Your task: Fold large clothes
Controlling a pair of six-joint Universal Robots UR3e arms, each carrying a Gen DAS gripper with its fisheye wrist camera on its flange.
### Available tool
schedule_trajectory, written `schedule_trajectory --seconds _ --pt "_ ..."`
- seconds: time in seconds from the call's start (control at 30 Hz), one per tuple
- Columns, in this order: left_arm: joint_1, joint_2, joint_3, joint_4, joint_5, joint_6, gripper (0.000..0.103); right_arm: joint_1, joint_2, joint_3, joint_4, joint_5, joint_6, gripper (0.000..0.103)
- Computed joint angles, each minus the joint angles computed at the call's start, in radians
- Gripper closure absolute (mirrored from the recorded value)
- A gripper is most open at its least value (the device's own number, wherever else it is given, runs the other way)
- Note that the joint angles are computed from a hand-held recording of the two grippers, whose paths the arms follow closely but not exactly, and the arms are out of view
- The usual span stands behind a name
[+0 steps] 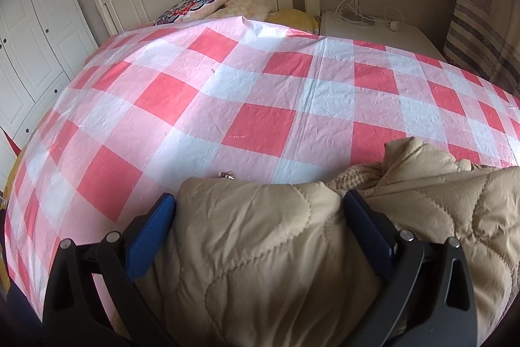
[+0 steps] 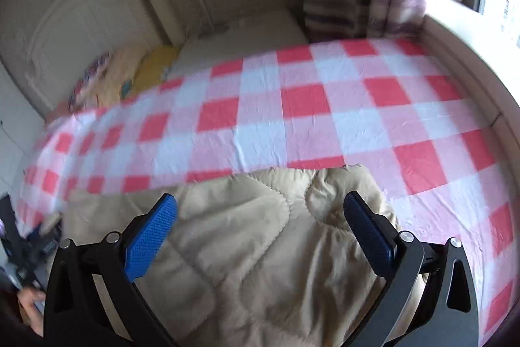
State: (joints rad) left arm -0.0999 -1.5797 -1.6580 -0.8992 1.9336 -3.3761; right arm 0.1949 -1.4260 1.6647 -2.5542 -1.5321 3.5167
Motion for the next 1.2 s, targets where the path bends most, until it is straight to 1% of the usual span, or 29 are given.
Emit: schedule_trajectory --seconds 0.03,0.07,0.17,0.23,0.27,0.3,0.33,0.37,0.5,0.67,0.8,0.83,0.87,0.9,0.93,0.97,1.0,1.07,1.13,1.2 --pt "0.000 0.000 0.000 -0.001 -0.001 -0.001 0.002 0.015 -0.019 0.016 -0.030 0.003 -0.002 0.005" --pt "-0.001 0.001 0.001 -0.002 -0.001 -0.003 0.002 0.047 -0.022 0.006 -0.046 -0.017 -0.017 0.005" --pt "0.000 0.002 -0.003 0.002 -0.001 -0.002 0.002 0.184 0.060 -0.076 -0.074 -0.182 -0.107 0.005" --pt "0.005 0.005 -0.008 0.006 -0.007 0.000 0.002 0.227 0.157 -0.138 -0.030 -0.258 -0.167 0.005" --pt "0.008 0.009 -0.011 0.009 -0.014 0.001 0.002 0.215 0.211 -0.164 0.023 -0.228 -0.189 0.004" --pt "0.015 0.019 -0.021 0.018 -0.028 0.000 0.002 0.164 0.224 -0.167 0.053 -0.117 -0.187 0.004" --pt "0.021 0.021 -0.025 0.018 -0.033 0.002 0.002 0.119 0.196 -0.131 0.041 -0.041 -0.158 0.004" --pt "0.026 0.022 -0.027 0.019 -0.040 0.004 0.002 0.106 0.176 -0.113 0.030 -0.048 -0.132 0.004" --pt "0.032 0.024 -0.027 0.016 -0.052 0.007 0.002 0.104 0.175 -0.111 0.038 -0.048 -0.137 0.004" --pt "0.038 0.028 -0.028 0.010 -0.063 0.005 0.002 0.074 0.162 -0.080 0.018 0.003 -0.137 0.004" --pt "0.044 0.033 -0.032 0.011 -0.074 0.004 0.002 0.029 0.131 -0.014 -0.039 0.094 -0.118 0.004" --pt "0.045 0.031 -0.031 0.011 -0.077 0.004 0.002 0.019 0.123 -0.006 -0.042 0.114 -0.111 0.004" --pt "0.047 0.033 -0.033 0.011 -0.077 0.007 0.002 0.018 0.118 -0.018 -0.014 0.114 -0.109 0.005" --pt "0.047 0.032 -0.032 0.009 -0.076 0.007 0.002 0.039 0.109 -0.054 0.047 0.058 -0.091 0.005" --pt "0.046 0.031 -0.031 0.009 -0.075 0.008 0.002 0.068 0.102 -0.081 0.078 -0.013 -0.065 0.005" --pt "0.047 0.030 -0.030 0.007 -0.076 0.007 0.002 0.101 0.080 -0.077 0.064 -0.078 -0.043 0.005" --pt "0.050 0.032 -0.031 0.007 -0.079 0.009 0.002 0.127 0.041 -0.041 0.003 -0.099 -0.041 0.005" --pt "0.048 0.030 -0.028 0.003 -0.080 0.007 0.002 0.165 -0.001 -0.015 -0.046 -0.078 -0.067 0.005" --pt "0.050 0.029 -0.029 0.006 -0.080 0.008 0.002 0.246 0.009 -0.048 -0.042 -0.106 -0.135 0.005" --pt "0.052 0.029 -0.029 0.006 -0.083 0.009 0.002 0.338 0.077 -0.110 0.000 -0.186 -0.213 0.004"
